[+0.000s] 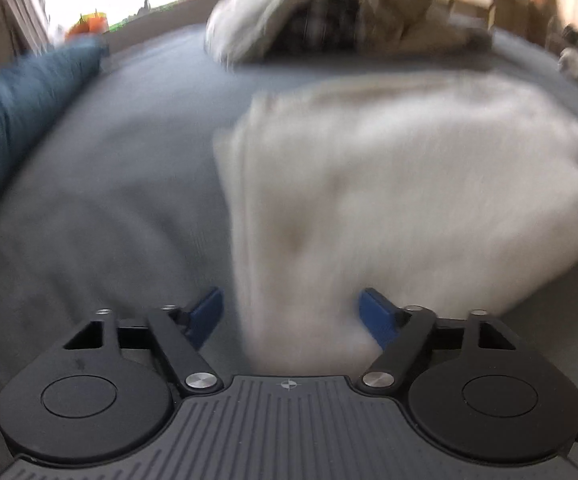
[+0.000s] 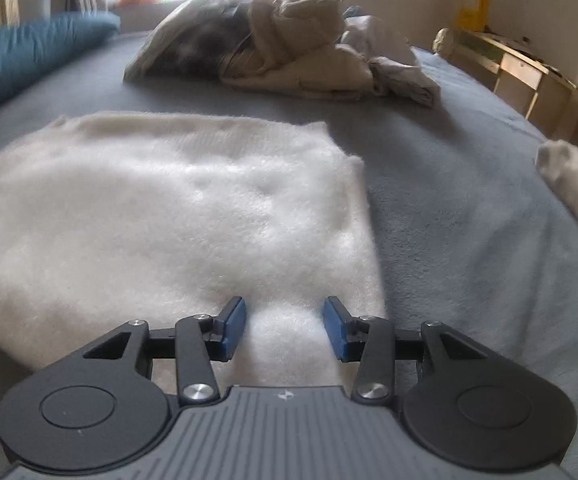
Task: Fold clothes
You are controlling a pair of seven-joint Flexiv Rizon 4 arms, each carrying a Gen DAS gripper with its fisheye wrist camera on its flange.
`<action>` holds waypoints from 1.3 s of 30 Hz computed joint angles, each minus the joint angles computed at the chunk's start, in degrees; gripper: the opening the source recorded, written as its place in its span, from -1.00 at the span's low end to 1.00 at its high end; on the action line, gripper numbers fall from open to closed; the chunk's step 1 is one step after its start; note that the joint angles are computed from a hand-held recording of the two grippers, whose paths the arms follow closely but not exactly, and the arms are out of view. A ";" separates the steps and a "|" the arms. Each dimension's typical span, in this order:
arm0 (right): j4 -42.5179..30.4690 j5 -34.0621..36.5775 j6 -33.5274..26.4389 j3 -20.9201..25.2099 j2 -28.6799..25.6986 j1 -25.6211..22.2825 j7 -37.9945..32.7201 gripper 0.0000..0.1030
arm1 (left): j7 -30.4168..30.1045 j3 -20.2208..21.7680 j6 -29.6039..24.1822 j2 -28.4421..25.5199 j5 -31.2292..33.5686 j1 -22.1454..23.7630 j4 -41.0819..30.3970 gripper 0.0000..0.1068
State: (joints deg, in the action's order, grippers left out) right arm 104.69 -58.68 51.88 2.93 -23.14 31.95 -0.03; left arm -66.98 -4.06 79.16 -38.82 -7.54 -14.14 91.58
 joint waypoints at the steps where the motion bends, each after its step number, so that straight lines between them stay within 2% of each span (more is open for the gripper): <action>1: -0.51 1.21 -0.60 0.37 0.22 -0.14 -0.98 -0.13 | -0.36 -0.92 -0.03 0.03 -1.02 0.73 0.26 0.40; 3: -0.77 2.26 -1.62 0.71 1.25 -0.06 -1.97 -0.17 | 0.09 -1.47 0.84 0.87 -1.26 1.39 1.10 0.30; 5: 1.20 -0.49 1.02 0.57 3.27 -0.35 -0.01 -0.17 | 0.49 -0.99 2.57 2.05 -0.54 1.30 2.43 0.25; 7: 3.34 -2.08 5.07 1.18 4.71 -1.25 1.56 -0.17 | 2.24 -3.08 3.89 3.16 -0.91 3.00 4.39 0.25; 8: 3.85 -1.38 5.75 1.83 4.78 -1.54 0.62 -0.17 | 2.87 -2.90 3.26 3.11 -1.56 2.79 4.41 0.25; 10: 3.70 2.28 3.16 3.13 3.63 -1.04 -3.05 -0.17 | 0.68 1.11 -0.92 2.14 -0.03 -0.26 2.33 0.26; 14: 3.39 4.84 0.35 3.29 3.38 0.04 -4.96 -0.17 | -2.14 1.17 -4.18 1.92 -1.09 0.13 0.89 0.27; 17: 6.13 -2.61 5.77 1.79 5.82 -0.34 -0.34 -0.16 | -1.66 2.60 -1.27 3.00 1.60 -0.36 1.25 0.27; 21: 5.58 -1.09 6.01 2.66 4.83 -1.08 -0.67 -0.16 | 0.21 -0.22 -0.32 2.32 0.82 0.91 -1.10 0.31; 23: 4.38 -4.68 8.11 1.36 3.86 -0.77 0.73 -0.16 | 1.54 -1.79 0.03 1.83 0.04 1.51 -2.39 0.40; 24: 3.76 -7.62 9.64 0.46 3.43 -0.64 2.25 -0.15 | 3.47 -4.58 -0.63 1.09 -1.26 2.73 -3.45 0.52; 25: 3.03 -10.68 11.13 -0.38 2.95 -0.58 3.89 -0.14 | 5.46 -6.48 -1.46 0.28 -2.99 3.20 -4.64 0.56; 27: 0.51 -11.17 11.93 -0.34 0.92 -0.63 2.31 -0.07 | 5.01 -6.17 -5.01 -1.45 -3.57 1.33 -8.30 0.57; 28: -0.48 -10.17 11.64 -0.15 -0.20 -0.49 0.56 -0.04 | 4.22 -5.54 -6.57 -2.80 -3.94 -0.05 -10.56 0.57; 29: -1.19 -6.79 10.89 0.73 -1.35 -0.56 -2.69 0.11 | 3.04 -4.41 -8.36 -4.24 -3.94 -1.60 -13.03 0.58; 30: -1.82 -3.71 10.29 1.41 -2.51 -0.56 -5.60 0.17 | 0.45 -1.85 -10.11 -5.65 -3.15 -3.89 -15.75 0.59; 34: -1.62 -2.63 9.85 -0.31 -2.04 1.31 -5.20 0.22 | -10.50 6.69 -20.31 -10.48 2.37 -10.44 -26.81 0.71; 35: -1.59 -1.74 10.00 -0.39 -1.68 1.25 -4.78 0.25 | -12.62 7.83 -21.52 -11.18 3.83 -11.06 -28.33 0.87; 36: -1.54 -0.81 10.20 -0.44 -1.29 1.11 -4.24 0.27 | -14.67 8.80 -22.74 -11.84 5.18 -11.57 -29.76 0.93; 39: -1.63 0.27 9.82 -1.14 -0.27 1.16 -1.83 0.35 | -19.28 7.96 -25.52 -12.20 6.04 -10.77 -30.77 0.93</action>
State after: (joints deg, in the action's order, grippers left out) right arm 103.06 -58.41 61.71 1.79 -23.41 33.11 -1.86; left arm -86.26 3.90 53.64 -51.03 -1.50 -24.90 60.81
